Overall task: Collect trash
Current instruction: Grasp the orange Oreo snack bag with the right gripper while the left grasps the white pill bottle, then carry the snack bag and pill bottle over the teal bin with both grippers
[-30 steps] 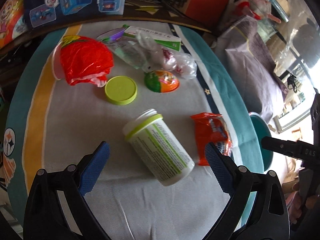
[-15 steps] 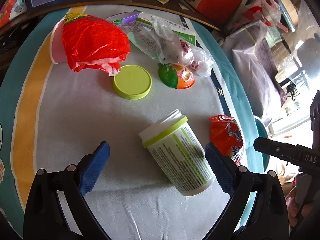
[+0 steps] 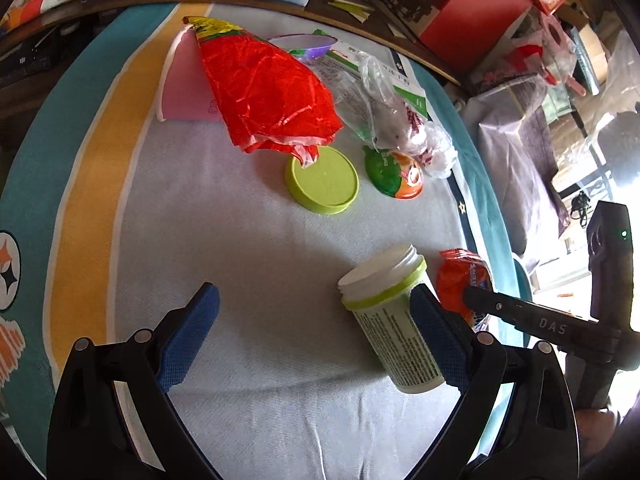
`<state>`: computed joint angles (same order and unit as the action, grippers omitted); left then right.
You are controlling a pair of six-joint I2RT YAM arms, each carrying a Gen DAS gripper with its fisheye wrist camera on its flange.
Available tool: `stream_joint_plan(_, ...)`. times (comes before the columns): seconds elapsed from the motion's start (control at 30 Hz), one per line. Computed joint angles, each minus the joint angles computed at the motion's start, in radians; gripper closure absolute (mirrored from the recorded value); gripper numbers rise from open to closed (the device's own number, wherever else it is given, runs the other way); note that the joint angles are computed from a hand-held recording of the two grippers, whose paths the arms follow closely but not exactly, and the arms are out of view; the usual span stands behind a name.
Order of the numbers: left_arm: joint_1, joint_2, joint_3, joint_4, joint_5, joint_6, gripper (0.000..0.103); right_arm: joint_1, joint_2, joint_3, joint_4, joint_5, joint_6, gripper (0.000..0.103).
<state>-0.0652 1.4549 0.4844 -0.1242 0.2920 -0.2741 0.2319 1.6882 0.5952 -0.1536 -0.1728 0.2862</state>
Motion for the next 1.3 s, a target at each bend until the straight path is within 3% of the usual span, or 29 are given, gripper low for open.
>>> stream_joint_plan(0.3, -0.217, 0.075, 0.043, 0.032, -0.065, -0.121, 0.007, -0.094, -0.129, -0.064, -0.021, -0.017, -0.044, 0.087)
stream_joint_plan(0.47, -0.322, 0.16, 0.093, 0.044, -0.141, -0.169, 0.009, -0.219, -0.208, -0.117, -0.048, -0.083, -0.121, 0.087)
stream_joint_plan(0.53, -0.349, 0.179, 0.103, 0.039, -0.179, -0.173, 0.016, -0.267, -0.22, -0.127, -0.054, -0.115, -0.147, 0.087)
stream_joint_plan(0.6, -0.372, 0.17, 0.096, 0.045, -0.217, -0.162, 0.038, -0.294, -0.218, -0.133, -0.046, -0.138, -0.156, 0.087)
stream_joint_plan(0.7, -0.377, 0.159, 0.093, 0.038, -0.206, -0.151, 0.048, -0.341, -0.219, -0.147, -0.034, -0.181, -0.18, 0.087)
stream_joint_plan(0.97, -0.453, 0.055, 0.112, -0.032, -0.258, -0.144, 0.051, -0.523, -0.255, -0.177, -0.065, -0.314, -0.294, 0.087)
stream_joint_plan(1.3, -0.674, 0.12, 0.294, -0.111, -0.318, -0.141, 0.051, -0.98, -0.226, -0.103, -0.273, -0.479, -0.642, 0.087)
